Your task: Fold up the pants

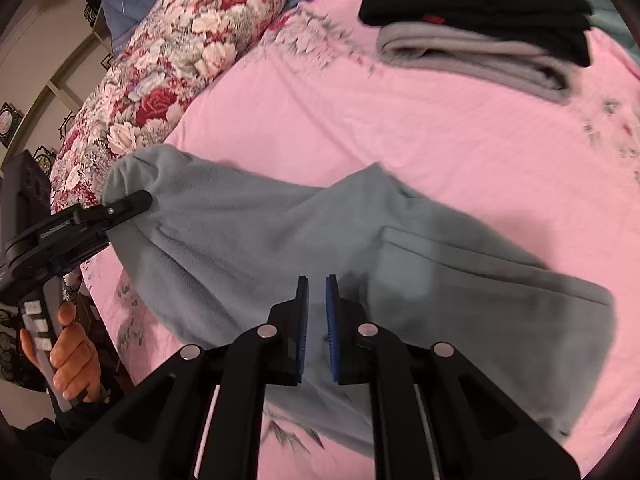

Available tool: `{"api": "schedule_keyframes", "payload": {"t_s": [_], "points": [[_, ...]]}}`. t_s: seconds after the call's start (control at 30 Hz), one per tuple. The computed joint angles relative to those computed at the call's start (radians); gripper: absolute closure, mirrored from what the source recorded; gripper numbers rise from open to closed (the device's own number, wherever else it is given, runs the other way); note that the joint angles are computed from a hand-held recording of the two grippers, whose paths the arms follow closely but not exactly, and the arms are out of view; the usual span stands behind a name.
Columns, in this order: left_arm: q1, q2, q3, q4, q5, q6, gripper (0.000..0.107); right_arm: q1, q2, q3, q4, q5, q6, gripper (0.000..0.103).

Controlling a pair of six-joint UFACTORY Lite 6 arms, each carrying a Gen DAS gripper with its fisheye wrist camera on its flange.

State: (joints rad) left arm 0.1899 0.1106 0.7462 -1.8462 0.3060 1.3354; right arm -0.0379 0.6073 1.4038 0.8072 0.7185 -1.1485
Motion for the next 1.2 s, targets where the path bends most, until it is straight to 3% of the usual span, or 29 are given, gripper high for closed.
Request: {"api": "schedule_keyframes", "payload": {"t_s": [0.1,0.17,0.23,0.37,0.5,0.6,0.73,0.9,1.07,1.1,1.17,1.2], "points": [[-0.016,0.007,0.02,0.052,-0.011,-0.054,0.084,0.038,0.055,0.019,-0.052,-0.028,0.048,0.094],[-0.039,0.0,0.039,0.135,-0.031,-0.139,0.084,0.015,0.035,0.028,-0.071,0.014,0.069,0.094],[-0.086,-0.022,0.067,0.332,-0.066,-0.346,0.084,-0.063,-0.021,0.033,0.004,0.092,0.013,0.094],[-0.228,-0.025,0.144,0.724,-0.13,-0.765,0.084,-0.26,-0.135,0.032,0.103,0.137,-0.084,0.093],[-0.427,0.15,0.335,1.121,-0.158,-1.184,0.084,-0.492,-0.128,0.063,0.148,0.26,-0.138,0.093],[-0.556,0.344,0.563,1.429,-0.095,-1.498,0.084,-0.636,-0.087,0.076,0.164,0.338,-0.178,0.088],[-0.711,0.611,0.936,1.779,0.073,-1.855,0.084,-0.757,-0.015,0.112,0.147,0.408,-0.195,0.088],[-0.813,0.876,1.321,1.906,0.281,-1.98,0.084,-0.879,0.103,0.244,0.135,0.5,-0.204,0.087],[-0.85,0.936,1.425,1.922,0.335,-2.002,0.083,-0.928,0.219,0.379,0.13,0.564,-0.174,0.087],[-0.855,0.937,1.432,1.931,0.341,-2.008,0.08,-0.928,0.235,0.399,0.128,0.57,-0.163,0.087],[-0.854,0.953,1.46,1.884,0.335,-1.965,0.038,-0.93,0.264,0.432,0.123,0.584,-0.148,0.087],[-0.849,0.952,1.456,1.825,0.319,-1.915,0.006,-0.928,0.271,0.438,0.121,0.584,-0.145,0.087]]}}
